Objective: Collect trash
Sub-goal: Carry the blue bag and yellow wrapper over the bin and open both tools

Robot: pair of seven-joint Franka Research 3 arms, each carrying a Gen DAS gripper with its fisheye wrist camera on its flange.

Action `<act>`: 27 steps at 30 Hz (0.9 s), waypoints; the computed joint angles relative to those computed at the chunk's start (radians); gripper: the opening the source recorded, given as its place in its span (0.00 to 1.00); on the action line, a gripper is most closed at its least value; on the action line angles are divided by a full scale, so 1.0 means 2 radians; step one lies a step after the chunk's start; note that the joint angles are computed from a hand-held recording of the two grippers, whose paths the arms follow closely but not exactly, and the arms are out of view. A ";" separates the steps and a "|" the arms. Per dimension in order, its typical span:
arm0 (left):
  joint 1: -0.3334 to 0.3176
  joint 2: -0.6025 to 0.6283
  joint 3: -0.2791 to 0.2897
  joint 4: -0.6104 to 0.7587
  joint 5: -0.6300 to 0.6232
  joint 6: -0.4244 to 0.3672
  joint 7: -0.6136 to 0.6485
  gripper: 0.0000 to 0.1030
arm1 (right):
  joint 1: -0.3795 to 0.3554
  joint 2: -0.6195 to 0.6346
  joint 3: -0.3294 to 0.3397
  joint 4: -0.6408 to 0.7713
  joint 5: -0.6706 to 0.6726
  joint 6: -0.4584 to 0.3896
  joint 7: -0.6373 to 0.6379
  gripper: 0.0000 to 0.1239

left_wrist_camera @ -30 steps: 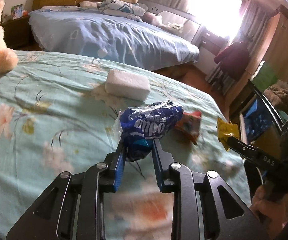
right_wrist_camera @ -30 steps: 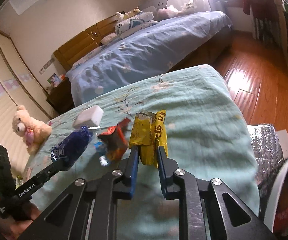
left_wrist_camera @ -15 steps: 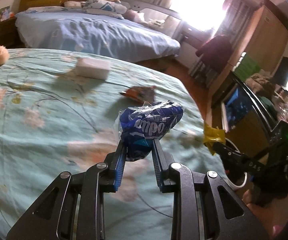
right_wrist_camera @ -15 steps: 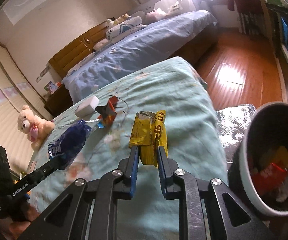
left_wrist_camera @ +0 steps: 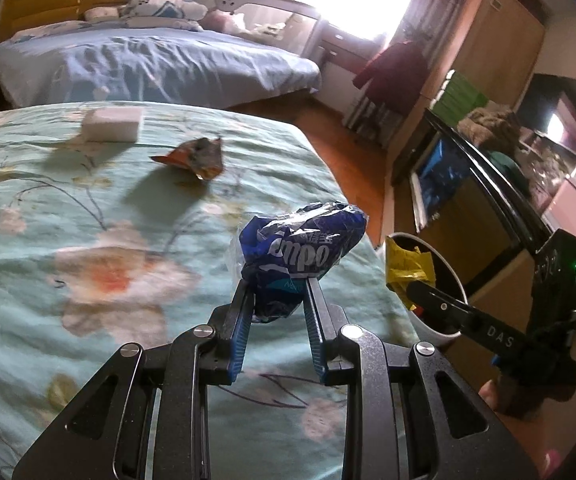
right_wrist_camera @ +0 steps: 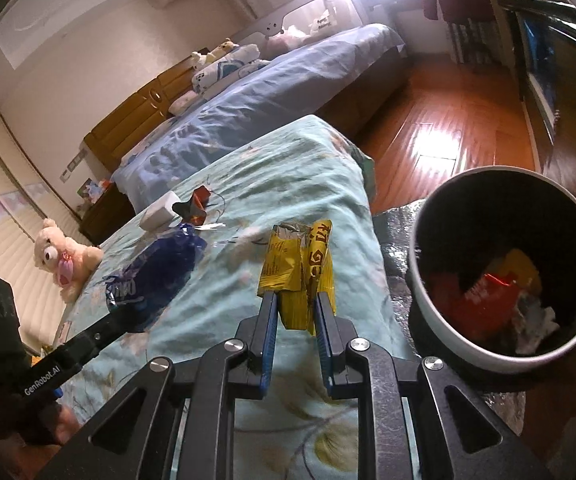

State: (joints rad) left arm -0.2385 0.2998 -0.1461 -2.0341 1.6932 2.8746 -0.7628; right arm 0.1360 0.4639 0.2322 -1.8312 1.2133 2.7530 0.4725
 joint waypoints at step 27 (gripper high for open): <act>-0.046 0.040 0.013 0.060 -0.072 0.009 0.105 0.24 | -0.011 -0.031 -0.024 -0.035 0.065 -0.001 -0.044 0.15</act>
State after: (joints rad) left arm -0.3306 0.3793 -0.1205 -1.9143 1.5488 2.8920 -0.5520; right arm 0.1130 0.4021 0.1852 -1.9009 1.3431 2.7518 0.3842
